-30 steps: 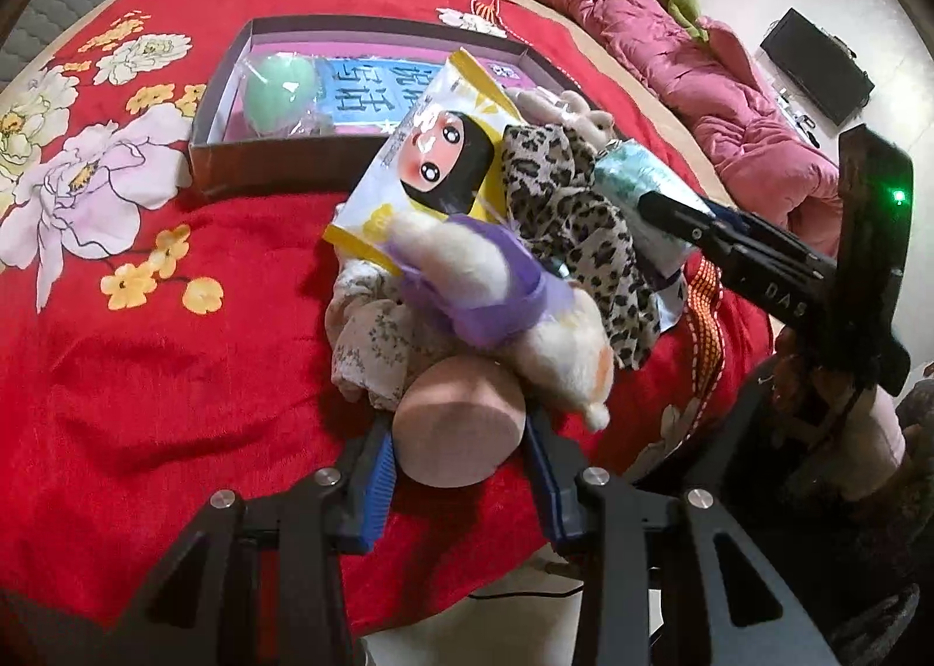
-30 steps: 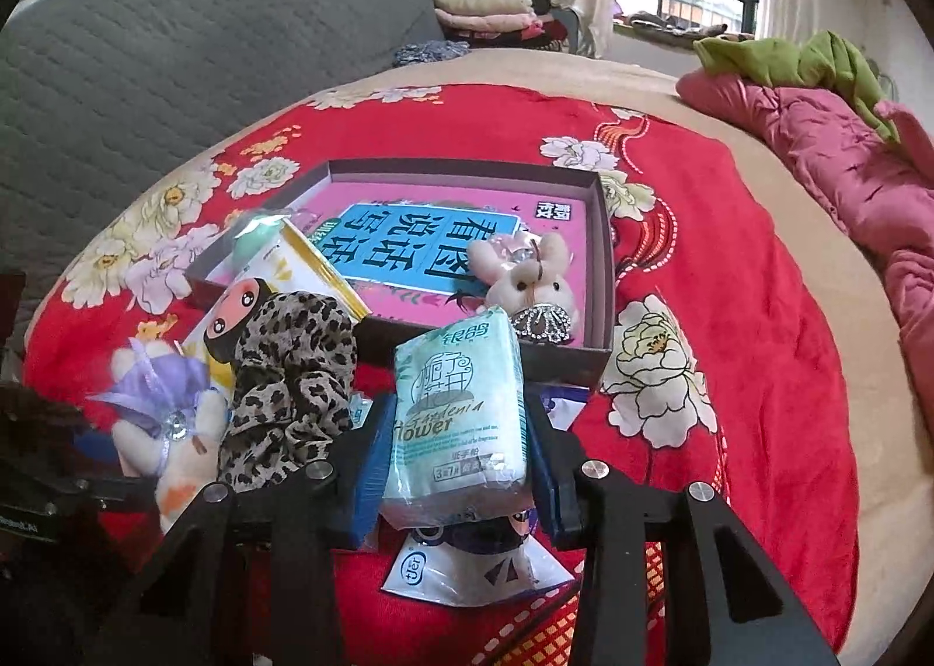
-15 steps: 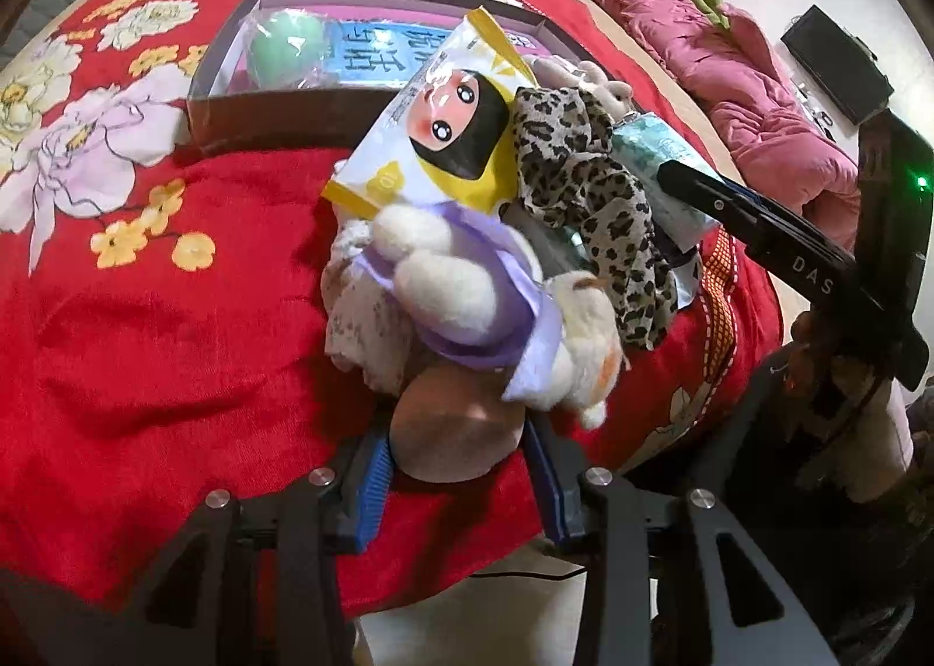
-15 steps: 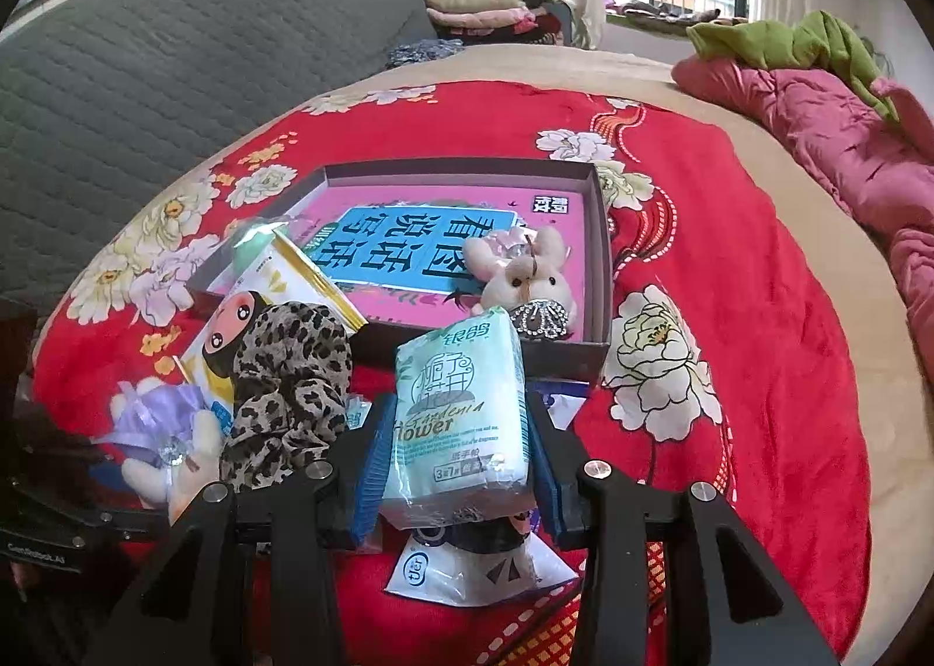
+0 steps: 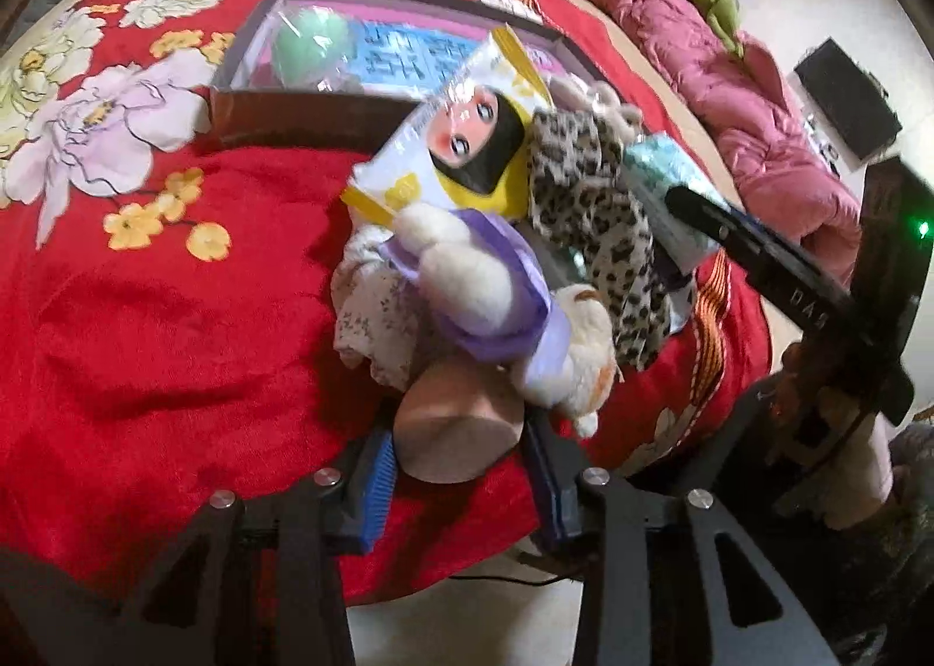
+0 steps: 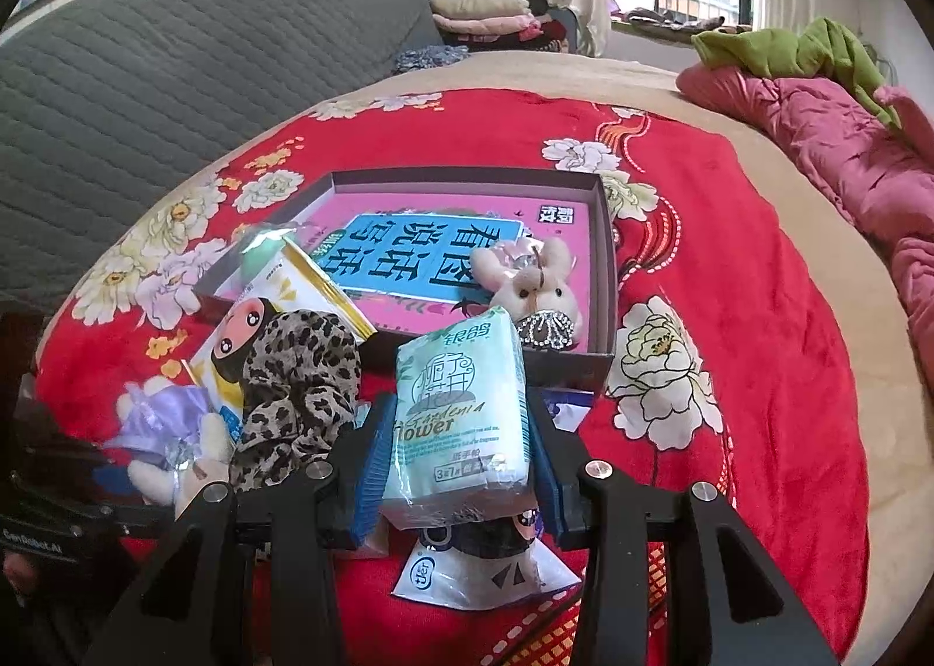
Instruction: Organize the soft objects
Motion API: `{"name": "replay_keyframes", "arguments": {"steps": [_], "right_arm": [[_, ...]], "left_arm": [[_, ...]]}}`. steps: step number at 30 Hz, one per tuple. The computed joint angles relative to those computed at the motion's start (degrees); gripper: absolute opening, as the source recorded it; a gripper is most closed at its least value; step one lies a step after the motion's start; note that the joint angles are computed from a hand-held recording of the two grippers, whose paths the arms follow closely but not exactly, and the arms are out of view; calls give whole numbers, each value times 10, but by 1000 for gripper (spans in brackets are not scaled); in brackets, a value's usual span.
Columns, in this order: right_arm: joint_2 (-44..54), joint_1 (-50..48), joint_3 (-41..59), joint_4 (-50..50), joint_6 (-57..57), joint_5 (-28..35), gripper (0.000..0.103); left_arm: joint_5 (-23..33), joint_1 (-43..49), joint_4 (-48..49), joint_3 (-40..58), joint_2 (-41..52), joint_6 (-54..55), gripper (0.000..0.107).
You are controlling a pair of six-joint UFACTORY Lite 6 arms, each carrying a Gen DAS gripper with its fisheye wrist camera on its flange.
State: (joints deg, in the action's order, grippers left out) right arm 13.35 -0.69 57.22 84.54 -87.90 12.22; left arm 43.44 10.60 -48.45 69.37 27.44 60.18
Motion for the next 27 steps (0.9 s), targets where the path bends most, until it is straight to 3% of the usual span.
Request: {"name": "replay_keyframes", "arguments": {"steps": [7,27], "right_arm": [[-1,-3,3,4,-3,6,45],[-1,-13,7,4,4,13,45]], "left_arm": [[27,25,-51,29,-1,-2,40],[-8,80,-54,66,24,-24,40]]}}
